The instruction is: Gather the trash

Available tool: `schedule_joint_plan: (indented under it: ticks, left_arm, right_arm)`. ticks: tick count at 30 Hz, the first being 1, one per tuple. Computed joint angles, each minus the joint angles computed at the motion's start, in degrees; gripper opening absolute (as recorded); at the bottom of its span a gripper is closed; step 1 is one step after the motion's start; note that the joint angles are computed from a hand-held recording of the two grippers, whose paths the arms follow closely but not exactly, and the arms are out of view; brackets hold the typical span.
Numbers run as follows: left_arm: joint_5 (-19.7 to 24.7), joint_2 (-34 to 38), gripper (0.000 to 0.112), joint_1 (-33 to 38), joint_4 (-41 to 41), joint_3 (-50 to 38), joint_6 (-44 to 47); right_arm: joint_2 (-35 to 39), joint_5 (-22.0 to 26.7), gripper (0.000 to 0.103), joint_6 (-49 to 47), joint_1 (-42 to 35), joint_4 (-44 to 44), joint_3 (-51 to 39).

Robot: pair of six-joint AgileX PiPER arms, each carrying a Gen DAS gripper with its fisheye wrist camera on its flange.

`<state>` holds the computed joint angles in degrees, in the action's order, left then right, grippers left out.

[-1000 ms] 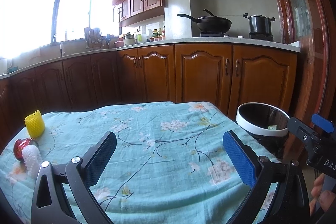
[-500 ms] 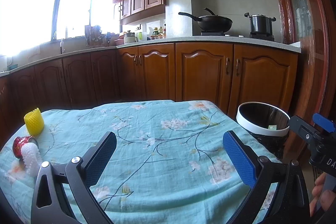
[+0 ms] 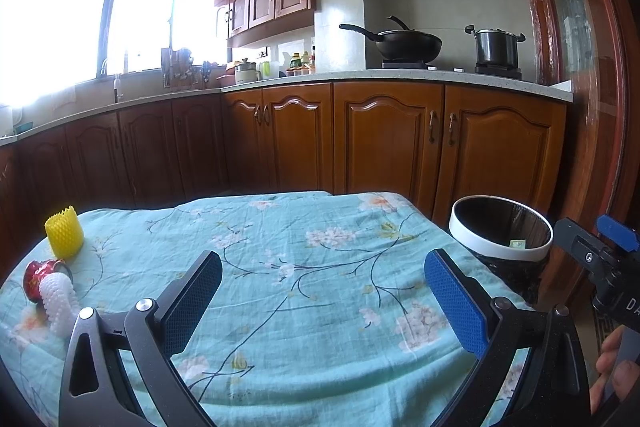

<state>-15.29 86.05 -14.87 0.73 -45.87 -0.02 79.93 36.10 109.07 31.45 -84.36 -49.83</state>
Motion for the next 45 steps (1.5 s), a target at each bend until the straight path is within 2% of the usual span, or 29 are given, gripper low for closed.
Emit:
schedule_joint_plan:
  ticks: [13,24,35,45]
  left_arm:
    - [-0.08,-0.20,0.102,-0.08,0.03,0.31,-0.05]
    - [0.47,0.10,0.102,0.58,4.46,-0.25,-4.16]
    - [0.69,0.44,0.102,0.42,4.34,-0.52,-4.19]
    - [1.20,0.40,0.102,1.18,8.08,-0.79,-8.24]
  right_arm:
    - [-0.24,-0.48,0.103,-0.08,-0.22,0.09,0.18]
    - [0.28,-0.86,0.103,0.04,-0.25,0.76,-0.30]
    - [0.33,-1.15,0.103,0.17,-0.41,0.76,-0.33]
    - [1.19,-1.88,0.103,-0.44,-0.65,1.81,-1.32]
